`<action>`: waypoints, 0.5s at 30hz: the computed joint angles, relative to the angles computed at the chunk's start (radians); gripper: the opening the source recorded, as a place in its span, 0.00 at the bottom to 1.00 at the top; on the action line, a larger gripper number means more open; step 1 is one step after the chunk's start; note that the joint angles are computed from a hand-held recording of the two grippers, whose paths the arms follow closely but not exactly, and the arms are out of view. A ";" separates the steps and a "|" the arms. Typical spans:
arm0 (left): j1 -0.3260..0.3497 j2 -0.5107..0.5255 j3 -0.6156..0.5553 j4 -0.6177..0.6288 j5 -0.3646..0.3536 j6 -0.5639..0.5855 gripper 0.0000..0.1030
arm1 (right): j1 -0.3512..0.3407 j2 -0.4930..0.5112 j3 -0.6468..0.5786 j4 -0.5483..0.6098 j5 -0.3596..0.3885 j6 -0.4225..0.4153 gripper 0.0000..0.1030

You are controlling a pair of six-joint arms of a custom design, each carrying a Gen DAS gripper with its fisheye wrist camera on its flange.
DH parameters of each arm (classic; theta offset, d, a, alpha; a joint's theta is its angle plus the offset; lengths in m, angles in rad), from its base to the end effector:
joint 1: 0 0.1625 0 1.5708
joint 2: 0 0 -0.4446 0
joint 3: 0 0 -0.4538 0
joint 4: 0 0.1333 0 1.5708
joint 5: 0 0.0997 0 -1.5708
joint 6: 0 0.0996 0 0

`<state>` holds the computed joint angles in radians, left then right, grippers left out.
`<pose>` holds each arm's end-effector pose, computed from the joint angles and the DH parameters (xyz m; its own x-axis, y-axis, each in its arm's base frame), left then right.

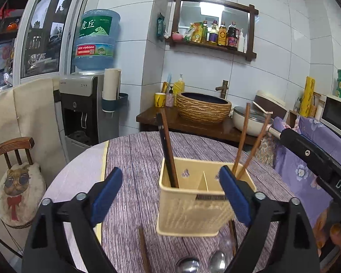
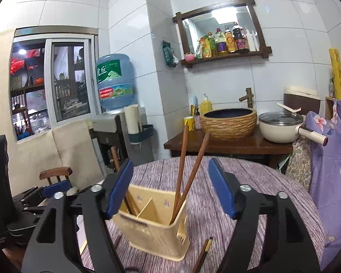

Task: Organize utensils
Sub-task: 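Open both tools, releasing the chopsticks, and pull back toward the table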

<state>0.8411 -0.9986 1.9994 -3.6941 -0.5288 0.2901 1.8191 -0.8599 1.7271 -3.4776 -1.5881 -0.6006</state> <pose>-0.2193 -0.5741 0.2223 -0.7747 -0.1411 -0.6164 0.5328 0.3793 -0.7565 0.3045 -0.6656 0.1889 -0.7322 -0.4683 0.4945 -0.6525 0.2744 -0.7064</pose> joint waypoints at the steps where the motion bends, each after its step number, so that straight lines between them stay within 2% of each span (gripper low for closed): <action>1: -0.003 -0.007 0.017 -0.001 -0.002 -0.008 0.93 | -0.002 -0.009 0.016 -0.009 -0.006 0.002 0.75; 5: -0.014 -0.022 0.078 -0.040 0.025 -0.037 0.95 | -0.017 -0.048 0.088 -0.027 -0.046 0.002 0.87; 8: -0.015 -0.035 0.120 -0.032 0.050 -0.092 0.95 | -0.029 -0.063 0.126 -0.010 -0.099 -0.023 0.90; 11: -0.004 -0.067 0.163 0.080 0.081 -0.234 0.95 | -0.046 -0.068 0.154 0.011 -0.148 -0.029 0.91; 15: 0.025 -0.119 0.211 0.296 0.094 -0.453 0.95 | -0.083 -0.079 0.175 0.083 -0.183 0.040 0.92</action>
